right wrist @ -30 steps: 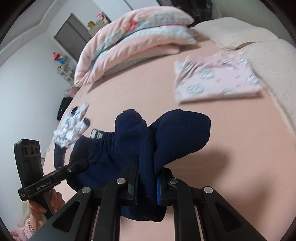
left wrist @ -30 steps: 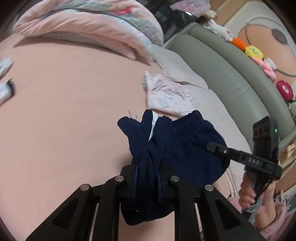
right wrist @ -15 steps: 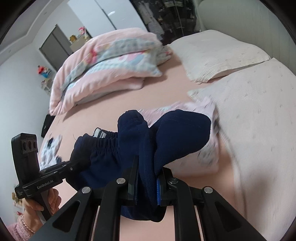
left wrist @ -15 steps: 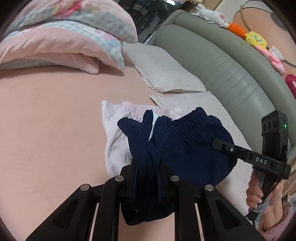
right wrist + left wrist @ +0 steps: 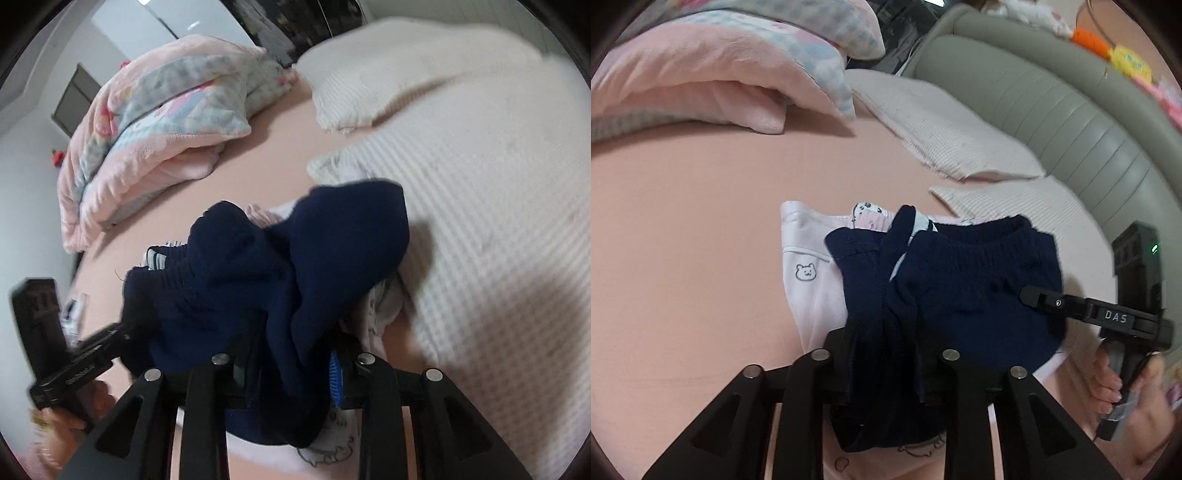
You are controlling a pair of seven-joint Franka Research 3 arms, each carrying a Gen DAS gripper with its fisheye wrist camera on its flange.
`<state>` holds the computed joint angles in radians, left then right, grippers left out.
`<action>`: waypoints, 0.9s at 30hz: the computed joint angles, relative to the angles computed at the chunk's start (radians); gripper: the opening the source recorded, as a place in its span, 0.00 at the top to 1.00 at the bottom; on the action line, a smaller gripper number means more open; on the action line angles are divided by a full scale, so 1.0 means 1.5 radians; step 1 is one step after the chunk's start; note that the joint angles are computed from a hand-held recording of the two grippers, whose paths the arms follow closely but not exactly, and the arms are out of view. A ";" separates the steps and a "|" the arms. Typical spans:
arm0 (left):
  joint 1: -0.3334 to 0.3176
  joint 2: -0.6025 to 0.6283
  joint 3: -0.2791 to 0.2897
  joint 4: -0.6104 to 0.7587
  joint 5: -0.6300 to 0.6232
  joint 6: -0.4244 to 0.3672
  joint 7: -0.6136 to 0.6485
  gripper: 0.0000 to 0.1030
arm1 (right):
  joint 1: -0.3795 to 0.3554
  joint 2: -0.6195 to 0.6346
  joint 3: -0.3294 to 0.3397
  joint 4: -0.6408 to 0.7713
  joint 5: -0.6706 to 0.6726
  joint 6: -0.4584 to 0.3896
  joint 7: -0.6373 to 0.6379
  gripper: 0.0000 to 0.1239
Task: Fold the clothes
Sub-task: 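Carry the shorts onto the folded white shirt with both grippers, then open both grippers to release the shorts on the shirt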
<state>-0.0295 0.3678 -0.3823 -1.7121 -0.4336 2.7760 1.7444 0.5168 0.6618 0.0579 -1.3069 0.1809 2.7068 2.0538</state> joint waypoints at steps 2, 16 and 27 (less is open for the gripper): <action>-0.004 -0.035 0.001 -0.045 0.002 0.073 0.006 0.68 | 0.018 -0.049 -0.028 -0.073 -0.014 0.057 0.032 0.71; -0.035 -0.016 0.002 -0.029 0.159 0.034 0.022 0.68 | 0.062 -0.001 -0.044 0.022 -0.145 -0.052 -0.008 0.77; -0.019 -0.093 0.031 -0.083 0.062 0.028 0.027 0.46 | 0.077 -0.069 -0.060 -0.049 -0.165 -0.051 0.074 0.65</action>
